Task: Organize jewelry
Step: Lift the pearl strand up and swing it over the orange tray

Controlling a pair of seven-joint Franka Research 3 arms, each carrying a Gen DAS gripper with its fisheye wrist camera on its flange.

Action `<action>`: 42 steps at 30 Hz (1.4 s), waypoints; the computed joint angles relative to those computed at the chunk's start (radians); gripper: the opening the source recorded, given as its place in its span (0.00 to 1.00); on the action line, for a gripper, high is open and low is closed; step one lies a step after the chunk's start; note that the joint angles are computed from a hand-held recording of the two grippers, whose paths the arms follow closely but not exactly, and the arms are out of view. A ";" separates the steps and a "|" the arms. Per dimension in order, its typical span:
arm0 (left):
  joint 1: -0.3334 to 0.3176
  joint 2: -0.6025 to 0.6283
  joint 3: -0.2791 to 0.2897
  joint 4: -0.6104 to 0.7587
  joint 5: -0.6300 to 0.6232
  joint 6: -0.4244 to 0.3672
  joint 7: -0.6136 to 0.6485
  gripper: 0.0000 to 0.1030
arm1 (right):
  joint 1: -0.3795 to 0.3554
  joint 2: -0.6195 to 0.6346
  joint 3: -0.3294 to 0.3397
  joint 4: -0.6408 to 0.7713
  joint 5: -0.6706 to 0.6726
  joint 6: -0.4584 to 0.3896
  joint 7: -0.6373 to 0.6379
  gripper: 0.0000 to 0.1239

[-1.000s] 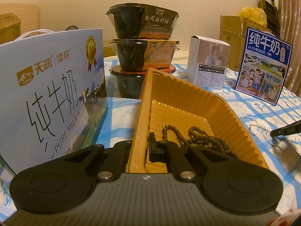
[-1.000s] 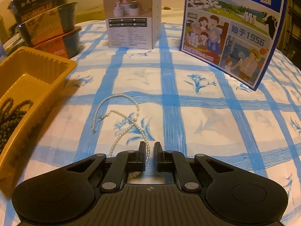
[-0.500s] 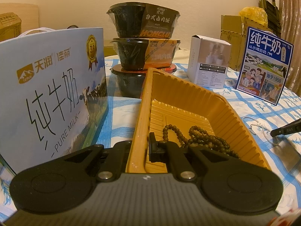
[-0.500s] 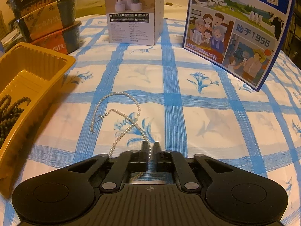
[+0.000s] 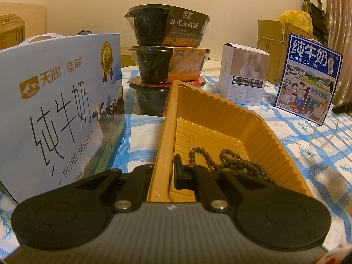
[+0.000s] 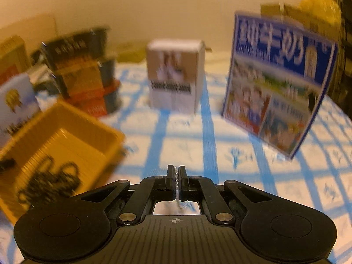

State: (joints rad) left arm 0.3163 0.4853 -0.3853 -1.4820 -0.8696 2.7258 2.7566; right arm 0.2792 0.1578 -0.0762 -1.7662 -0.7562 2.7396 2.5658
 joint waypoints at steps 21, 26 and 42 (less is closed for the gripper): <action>0.002 -0.002 0.000 -0.001 -0.014 -0.007 -0.002 0.05 | 0.033 -0.023 0.068 0.149 0.053 0.112 -0.112 0.02; 0.000 -0.004 0.004 -0.002 -0.015 -0.008 -0.006 0.05 | 0.065 0.039 0.056 0.208 0.171 0.151 -0.214 0.02; -0.002 -0.010 0.008 -0.008 -0.020 -0.015 -0.006 0.05 | 0.150 0.426 -0.028 0.688 0.530 0.142 -0.445 0.02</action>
State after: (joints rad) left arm 0.3139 0.4749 -0.3770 -1.4899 -0.8899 2.7112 2.7506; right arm 0.4294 0.5842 -0.1044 -1.0782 -0.2267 2.8814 2.1203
